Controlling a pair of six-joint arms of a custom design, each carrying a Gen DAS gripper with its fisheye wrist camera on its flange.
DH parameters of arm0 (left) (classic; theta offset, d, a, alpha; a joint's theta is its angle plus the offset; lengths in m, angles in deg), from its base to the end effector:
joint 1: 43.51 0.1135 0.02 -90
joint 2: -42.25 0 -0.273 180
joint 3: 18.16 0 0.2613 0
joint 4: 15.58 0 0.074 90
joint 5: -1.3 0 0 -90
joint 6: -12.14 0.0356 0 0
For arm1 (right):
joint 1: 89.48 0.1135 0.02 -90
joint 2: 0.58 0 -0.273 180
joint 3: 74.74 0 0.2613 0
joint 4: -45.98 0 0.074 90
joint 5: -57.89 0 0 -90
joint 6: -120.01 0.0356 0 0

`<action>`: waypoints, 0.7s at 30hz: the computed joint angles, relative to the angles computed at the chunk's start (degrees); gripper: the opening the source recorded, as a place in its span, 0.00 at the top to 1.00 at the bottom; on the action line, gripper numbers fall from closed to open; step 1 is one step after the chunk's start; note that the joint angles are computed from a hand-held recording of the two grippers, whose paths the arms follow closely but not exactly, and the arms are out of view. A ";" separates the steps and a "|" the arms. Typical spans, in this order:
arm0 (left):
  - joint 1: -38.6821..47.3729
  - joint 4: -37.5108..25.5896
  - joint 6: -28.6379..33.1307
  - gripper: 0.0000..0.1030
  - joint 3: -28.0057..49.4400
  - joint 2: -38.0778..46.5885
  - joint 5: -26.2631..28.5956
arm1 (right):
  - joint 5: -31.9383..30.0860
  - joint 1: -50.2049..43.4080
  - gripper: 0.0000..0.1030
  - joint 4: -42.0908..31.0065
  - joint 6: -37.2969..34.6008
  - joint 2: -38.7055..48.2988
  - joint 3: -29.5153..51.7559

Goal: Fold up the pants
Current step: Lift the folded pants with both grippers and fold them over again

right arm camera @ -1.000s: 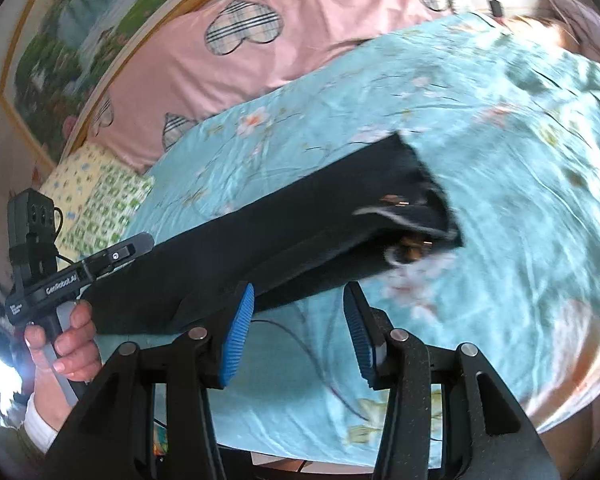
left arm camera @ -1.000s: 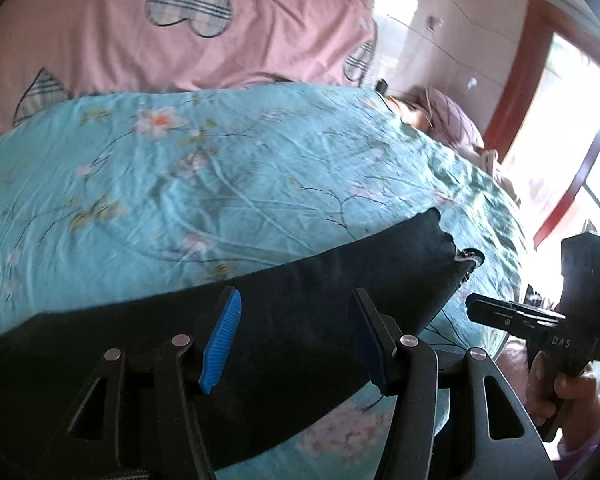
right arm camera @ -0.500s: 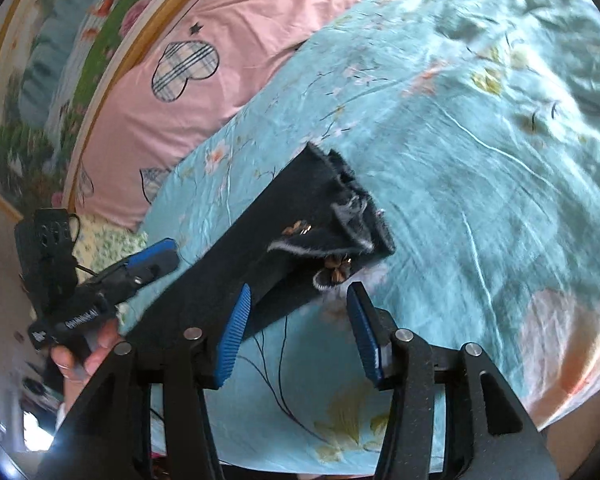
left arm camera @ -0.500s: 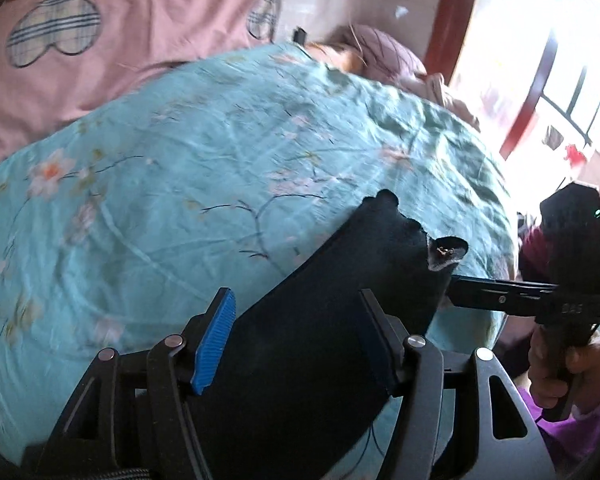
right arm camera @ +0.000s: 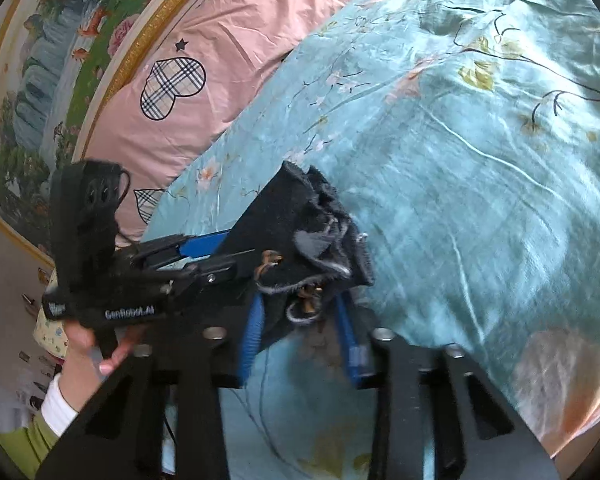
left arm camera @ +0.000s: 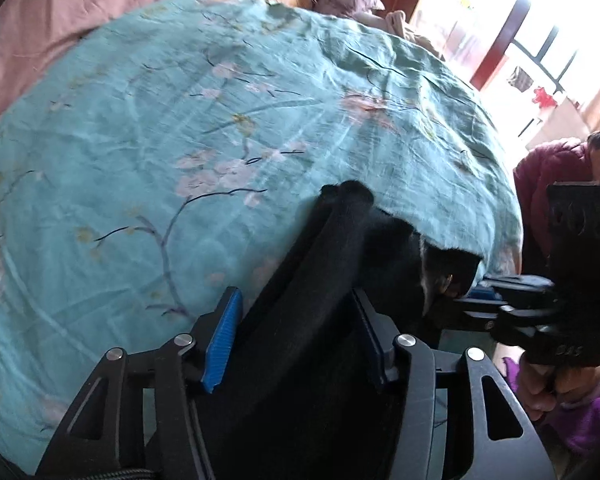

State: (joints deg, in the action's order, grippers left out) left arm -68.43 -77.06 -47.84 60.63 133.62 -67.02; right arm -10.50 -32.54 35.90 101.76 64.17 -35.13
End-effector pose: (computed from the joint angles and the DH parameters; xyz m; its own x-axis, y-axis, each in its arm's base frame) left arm 0.2765 -0.1430 0.2265 -0.5131 0.7510 -0.4155 0.8550 0.4900 -0.1702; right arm 0.1351 0.1836 0.1876 -0.6826 0.5698 -0.4576 0.1062 0.6968 0.7093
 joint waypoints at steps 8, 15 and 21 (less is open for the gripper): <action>-1.92 -7.64 0.20 0.85 9.89 8.95 5.48 | 1.65 0.30 0.89 4.63 -1.81 -2.59 -3.97; -0.52 -7.58 0.25 0.90 8.86 6.28 8.53 | 1.17 0.46 0.89 5.24 -2.37 -5.28 -5.54; 3.49 -9.14 2.21 0.90 7.80 0.02 11.84 | 0.74 0.90 0.89 5.72 -6.03 -7.26 -4.13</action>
